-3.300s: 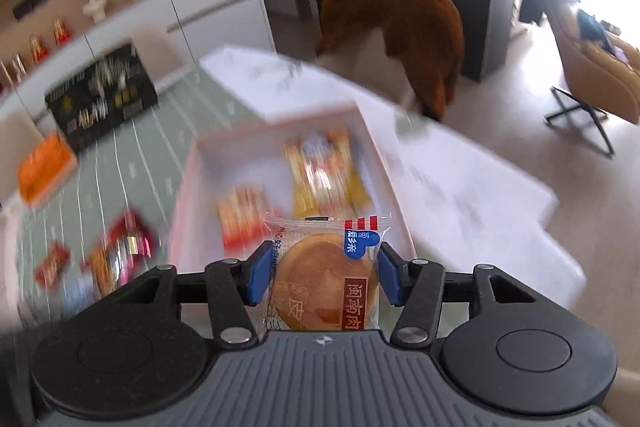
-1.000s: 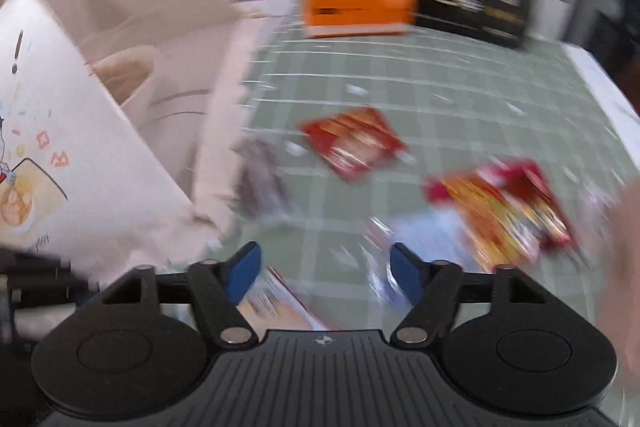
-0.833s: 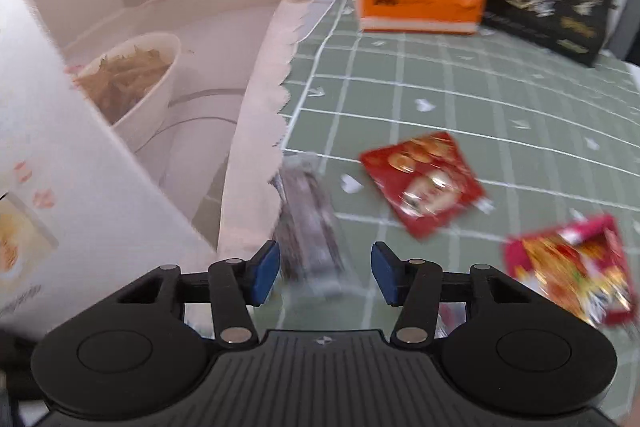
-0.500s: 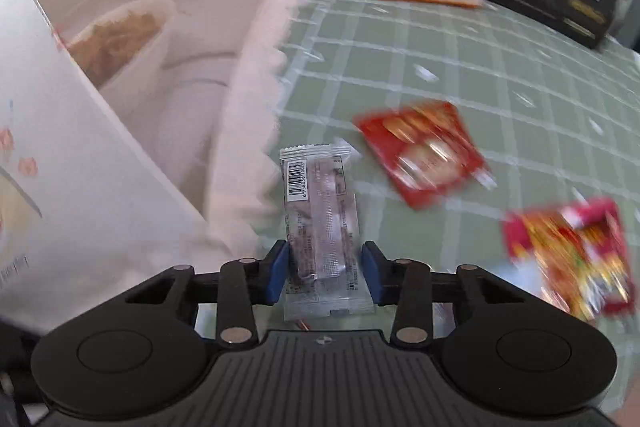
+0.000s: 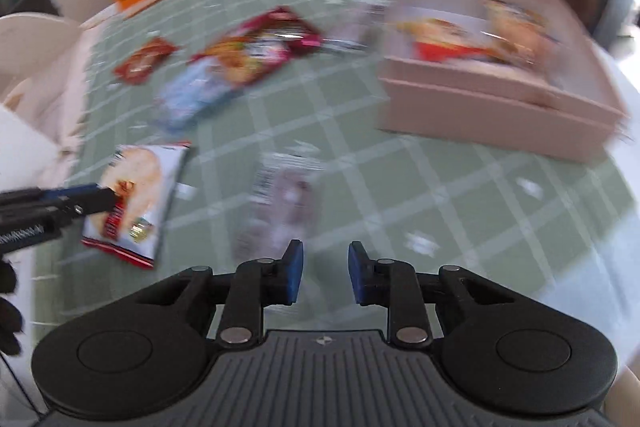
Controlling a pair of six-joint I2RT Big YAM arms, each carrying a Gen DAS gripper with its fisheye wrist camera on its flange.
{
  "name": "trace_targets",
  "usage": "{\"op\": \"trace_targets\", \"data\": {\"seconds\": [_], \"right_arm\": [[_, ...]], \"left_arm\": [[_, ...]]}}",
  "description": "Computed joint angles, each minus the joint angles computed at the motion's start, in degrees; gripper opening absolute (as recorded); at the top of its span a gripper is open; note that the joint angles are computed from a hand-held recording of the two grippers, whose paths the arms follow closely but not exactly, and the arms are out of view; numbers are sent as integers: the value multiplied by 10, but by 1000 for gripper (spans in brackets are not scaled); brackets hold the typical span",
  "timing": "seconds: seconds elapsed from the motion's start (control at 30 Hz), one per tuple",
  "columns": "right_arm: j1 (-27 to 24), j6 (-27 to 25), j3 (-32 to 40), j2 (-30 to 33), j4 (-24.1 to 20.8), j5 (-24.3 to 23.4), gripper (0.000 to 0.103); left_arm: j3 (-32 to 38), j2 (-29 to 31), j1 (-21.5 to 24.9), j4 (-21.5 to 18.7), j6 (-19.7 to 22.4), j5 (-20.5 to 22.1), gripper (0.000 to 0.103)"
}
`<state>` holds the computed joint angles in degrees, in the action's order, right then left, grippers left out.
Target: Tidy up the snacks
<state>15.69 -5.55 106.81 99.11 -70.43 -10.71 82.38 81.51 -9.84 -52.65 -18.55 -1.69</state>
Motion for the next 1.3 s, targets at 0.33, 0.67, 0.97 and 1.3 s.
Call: {"op": "trace_targets", "data": {"seconds": [0.33, 0.67, 0.97, 1.3], "right_arm": [[-24, 16, -73, -42, 75, -55, 65], [47, 75, -68, -22, 115, -52, 78], [71, 112, -54, -15, 91, 11, 89], [56, 170, -31, -5, 54, 41, 87]], "left_arm": [[51, 38, -28, -41, -27, -42, 32], [13, 17, 17, -7, -89, 43, 40], [-35, 20, 50, 115, -93, 198, 43], [-39, 23, 55, 125, -112, 230, 33]]}}
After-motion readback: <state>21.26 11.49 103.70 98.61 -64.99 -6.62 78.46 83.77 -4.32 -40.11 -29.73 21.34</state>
